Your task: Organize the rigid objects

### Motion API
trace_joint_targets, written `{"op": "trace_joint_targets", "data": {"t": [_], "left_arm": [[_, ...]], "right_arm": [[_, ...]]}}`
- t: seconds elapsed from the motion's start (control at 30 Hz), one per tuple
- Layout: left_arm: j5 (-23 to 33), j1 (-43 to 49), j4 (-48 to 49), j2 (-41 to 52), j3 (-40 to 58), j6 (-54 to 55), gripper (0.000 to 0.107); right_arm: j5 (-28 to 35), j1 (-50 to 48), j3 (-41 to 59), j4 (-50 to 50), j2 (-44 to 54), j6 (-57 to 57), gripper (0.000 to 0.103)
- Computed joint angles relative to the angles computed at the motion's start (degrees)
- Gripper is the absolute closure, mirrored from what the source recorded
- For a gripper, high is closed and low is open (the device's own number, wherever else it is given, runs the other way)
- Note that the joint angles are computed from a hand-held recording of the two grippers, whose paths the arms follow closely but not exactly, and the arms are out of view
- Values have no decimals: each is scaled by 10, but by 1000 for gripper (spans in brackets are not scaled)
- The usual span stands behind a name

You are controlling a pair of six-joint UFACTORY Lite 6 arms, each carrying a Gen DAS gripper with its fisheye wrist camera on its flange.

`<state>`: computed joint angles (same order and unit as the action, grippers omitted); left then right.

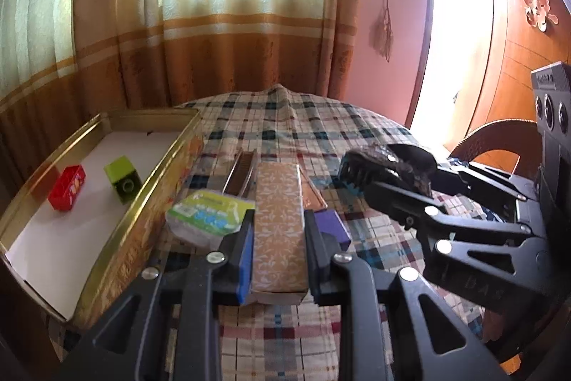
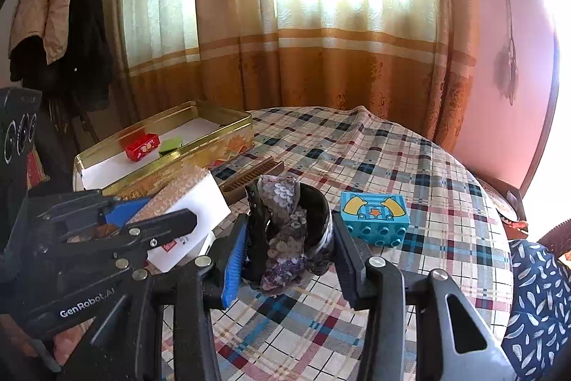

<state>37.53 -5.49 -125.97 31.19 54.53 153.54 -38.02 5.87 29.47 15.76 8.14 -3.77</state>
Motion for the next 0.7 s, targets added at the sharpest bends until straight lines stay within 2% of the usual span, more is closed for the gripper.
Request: {"op": "trace_joint_targets", "data": {"t": [0.27, 0.43, 0.7], "left_arm": [[2, -22, -84, -8, -13, 80, 84], [1, -16, -93, 7, 6, 75, 84], [49, 2, -125, -8, -25, 96, 84]], "right_arm": [[5, -7, 15, -2, -2, -3, 56], [4, -13, 33, -11, 13, 14, 56], [-29, -12, 21, -11, 8, 20, 56]]}}
